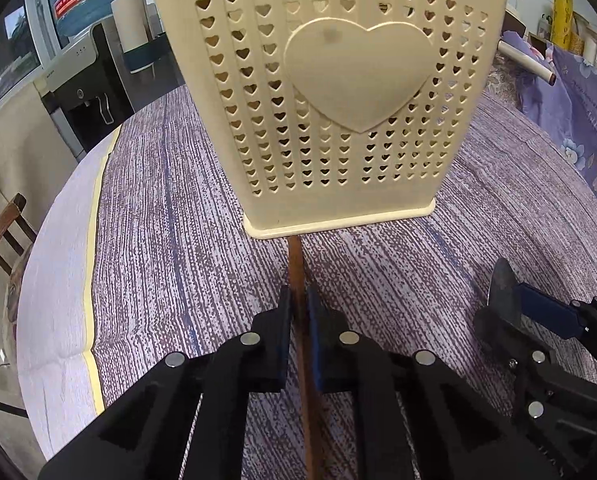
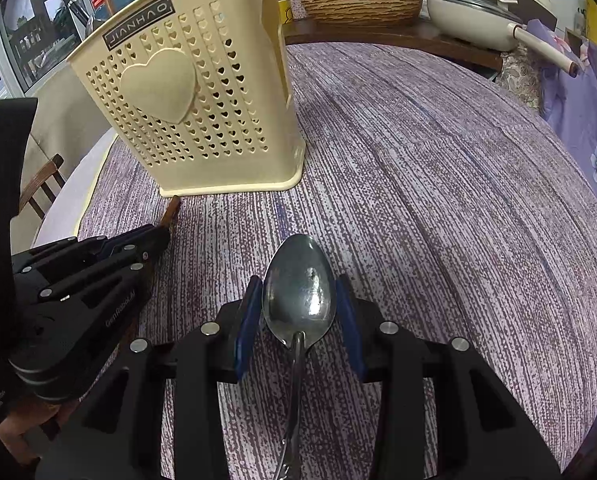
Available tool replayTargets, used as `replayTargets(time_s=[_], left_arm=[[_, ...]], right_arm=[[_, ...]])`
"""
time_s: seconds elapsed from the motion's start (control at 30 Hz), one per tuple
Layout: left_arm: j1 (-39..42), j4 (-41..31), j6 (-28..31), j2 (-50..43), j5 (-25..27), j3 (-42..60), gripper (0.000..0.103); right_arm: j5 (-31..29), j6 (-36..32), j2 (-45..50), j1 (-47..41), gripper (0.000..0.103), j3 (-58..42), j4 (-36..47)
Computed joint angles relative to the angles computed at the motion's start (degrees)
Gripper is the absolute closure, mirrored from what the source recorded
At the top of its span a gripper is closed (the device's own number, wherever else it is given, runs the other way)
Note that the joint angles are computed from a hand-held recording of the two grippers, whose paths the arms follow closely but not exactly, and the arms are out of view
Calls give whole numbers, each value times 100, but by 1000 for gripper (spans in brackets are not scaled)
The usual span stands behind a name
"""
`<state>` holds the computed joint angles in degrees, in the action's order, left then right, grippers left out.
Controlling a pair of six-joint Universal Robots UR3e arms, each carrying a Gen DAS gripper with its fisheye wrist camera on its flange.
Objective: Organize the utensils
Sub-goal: 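Grasp the silver spoon with the right tool while the left tool grasps the brown chopstick, then lift the chopstick and spoon with both tools above the beige holder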
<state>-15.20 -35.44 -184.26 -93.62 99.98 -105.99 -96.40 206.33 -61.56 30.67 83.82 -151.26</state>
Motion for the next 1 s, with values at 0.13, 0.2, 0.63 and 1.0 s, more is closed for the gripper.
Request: replayTargets(time_s=[0.13,0.2,0.63,1.0], left_arm=[[81,-17,-13,34,-131,-13,95],[145,-21,-12,63,-226,-31,95],[594,-54,-36,830,-901,-233,95],[834,-79,-8,1936,-1219,-98,95]], right_arm=[[-33,-18,10,7,65,8,-24],[-27,-9,7,6,65,17,-33],[108,-28,-475,-35,65,393,-554],[-92,-179,-1020,110,65,430,-608]])
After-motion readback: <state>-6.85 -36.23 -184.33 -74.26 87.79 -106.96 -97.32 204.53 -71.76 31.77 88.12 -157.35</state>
